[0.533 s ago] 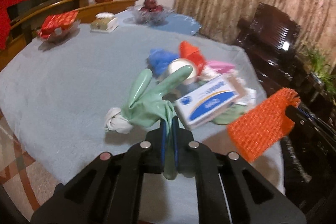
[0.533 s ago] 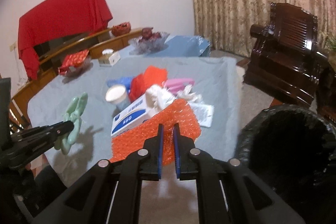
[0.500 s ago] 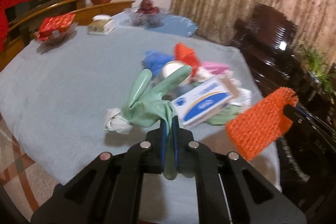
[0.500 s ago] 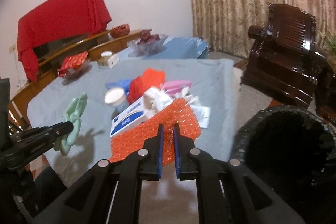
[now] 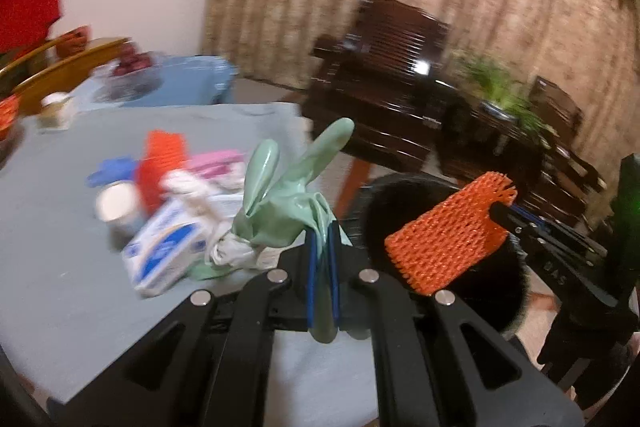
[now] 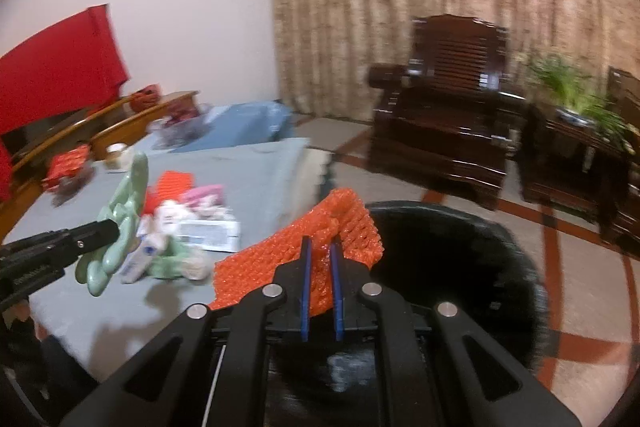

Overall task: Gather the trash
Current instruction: 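Carry the orange net and green gloves over the bin and open both grippers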

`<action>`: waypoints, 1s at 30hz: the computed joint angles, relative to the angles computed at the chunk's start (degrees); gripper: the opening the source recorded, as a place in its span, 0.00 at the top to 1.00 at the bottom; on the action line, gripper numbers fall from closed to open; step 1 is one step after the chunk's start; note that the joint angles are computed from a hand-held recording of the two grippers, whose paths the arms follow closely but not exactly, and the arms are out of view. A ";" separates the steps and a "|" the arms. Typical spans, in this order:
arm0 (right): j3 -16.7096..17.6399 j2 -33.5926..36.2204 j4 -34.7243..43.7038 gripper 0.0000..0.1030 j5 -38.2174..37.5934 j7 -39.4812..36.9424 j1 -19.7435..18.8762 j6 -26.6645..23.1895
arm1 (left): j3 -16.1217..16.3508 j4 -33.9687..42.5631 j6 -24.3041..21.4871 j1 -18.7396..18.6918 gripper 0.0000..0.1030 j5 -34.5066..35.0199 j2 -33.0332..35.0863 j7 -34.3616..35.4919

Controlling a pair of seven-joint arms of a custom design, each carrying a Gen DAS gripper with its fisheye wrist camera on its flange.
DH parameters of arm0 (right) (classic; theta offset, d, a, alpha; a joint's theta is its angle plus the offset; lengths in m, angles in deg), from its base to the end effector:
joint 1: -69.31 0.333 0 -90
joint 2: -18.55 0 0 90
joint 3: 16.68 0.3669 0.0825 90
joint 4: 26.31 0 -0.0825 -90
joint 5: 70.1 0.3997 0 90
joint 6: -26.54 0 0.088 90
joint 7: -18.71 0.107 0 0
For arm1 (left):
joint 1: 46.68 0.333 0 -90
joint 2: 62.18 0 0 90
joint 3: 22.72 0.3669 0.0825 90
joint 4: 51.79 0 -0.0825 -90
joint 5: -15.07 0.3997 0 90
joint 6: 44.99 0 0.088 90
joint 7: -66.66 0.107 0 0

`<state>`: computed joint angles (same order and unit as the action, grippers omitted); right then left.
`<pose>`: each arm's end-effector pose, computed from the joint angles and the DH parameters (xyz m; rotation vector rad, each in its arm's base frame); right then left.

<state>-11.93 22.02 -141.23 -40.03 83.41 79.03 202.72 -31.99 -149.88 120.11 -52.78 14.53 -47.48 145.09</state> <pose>0.6182 0.1164 0.5846 -1.6948 1.4057 -0.6774 0.6895 -0.1740 0.5944 -1.7301 1.7882 -1.0751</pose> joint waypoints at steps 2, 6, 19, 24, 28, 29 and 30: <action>-2.55 -0.39 -1.50 0.91 -6.25 6.06 0.02 0.94 | -2.78 2.46 -0.31 0.55 0.95 -2.40 2.11 3.27; -6.23 -0.81 -3.80 0.91 -18.64 17.78 -0.91 1.71 | -6.09 8.42 -2.13 -0.37 0.95 -5.93 6.88 7.82; -7.17 0.47 -4.90 0.90 -29.68 28.68 -5.63 -0.95 | -7.94 13.26 -4.26 -6.31 0.88 -7.91 13.20 10.37; -6.63 0.80 -4.95 0.82 -27.82 26.75 -5.98 -3.02 | -7.49 9.85 -4.46 -6.74 0.73 -9.21 12.11 9.25; -7.02 0.25 -5.87 0.67 -29.64 28.49 -5.51 -2.99 | -6.59 3.87 0.19 -7.21 0.50 -8.47 9.00 7.41; -7.36 0.19 -5.81 0.62 -31.28 30.11 -5.11 -3.03 | -6.96 3.09 0.90 -6.82 0.46 -8.64 8.63 7.61; -7.45 0.13 -5.88 0.59 -31.97 30.65 -5.07 -2.88 | -7.17 1.67 2.06 -6.57 0.37 -8.78 7.81 7.62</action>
